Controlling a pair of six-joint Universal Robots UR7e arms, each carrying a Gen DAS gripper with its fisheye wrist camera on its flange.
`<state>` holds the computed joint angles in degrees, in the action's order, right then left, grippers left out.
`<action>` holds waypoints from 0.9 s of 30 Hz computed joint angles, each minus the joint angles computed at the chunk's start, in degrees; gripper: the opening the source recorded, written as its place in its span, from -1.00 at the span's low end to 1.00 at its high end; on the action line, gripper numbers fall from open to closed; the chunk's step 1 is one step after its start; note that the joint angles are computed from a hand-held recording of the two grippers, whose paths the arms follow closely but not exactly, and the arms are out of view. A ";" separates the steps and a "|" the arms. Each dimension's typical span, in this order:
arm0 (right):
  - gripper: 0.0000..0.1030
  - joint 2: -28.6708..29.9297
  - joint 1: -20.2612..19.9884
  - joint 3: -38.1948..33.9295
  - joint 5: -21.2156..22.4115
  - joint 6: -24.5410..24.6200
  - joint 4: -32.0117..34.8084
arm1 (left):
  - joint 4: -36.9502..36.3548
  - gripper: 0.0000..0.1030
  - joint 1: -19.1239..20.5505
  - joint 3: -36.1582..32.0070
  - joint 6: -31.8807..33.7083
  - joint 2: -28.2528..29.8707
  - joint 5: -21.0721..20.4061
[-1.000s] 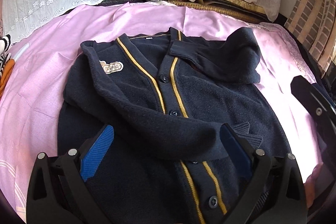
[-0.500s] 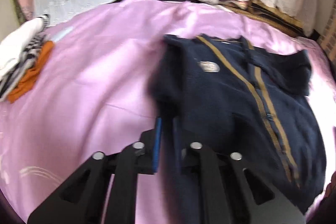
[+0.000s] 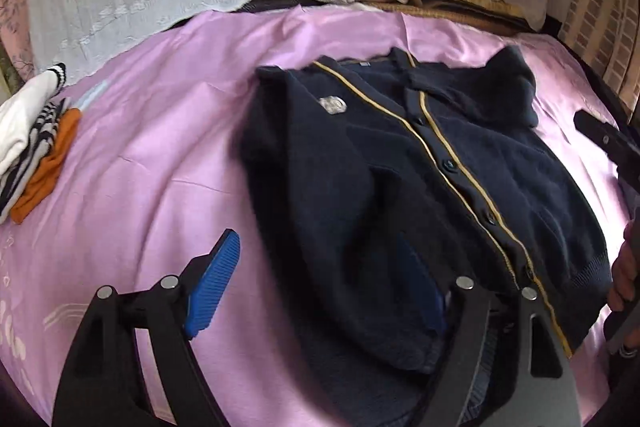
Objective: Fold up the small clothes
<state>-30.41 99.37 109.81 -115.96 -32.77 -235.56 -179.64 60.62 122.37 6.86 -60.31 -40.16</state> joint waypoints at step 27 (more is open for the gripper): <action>0.93 0.74 0.36 -2.11 1.88 -1.80 4.78 | -21.95 0.19 7.15 -11.68 24.98 1.88 13.08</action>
<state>-29.67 99.73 107.70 -114.08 -34.57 -230.79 -201.60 67.77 110.69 31.83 -58.43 -27.08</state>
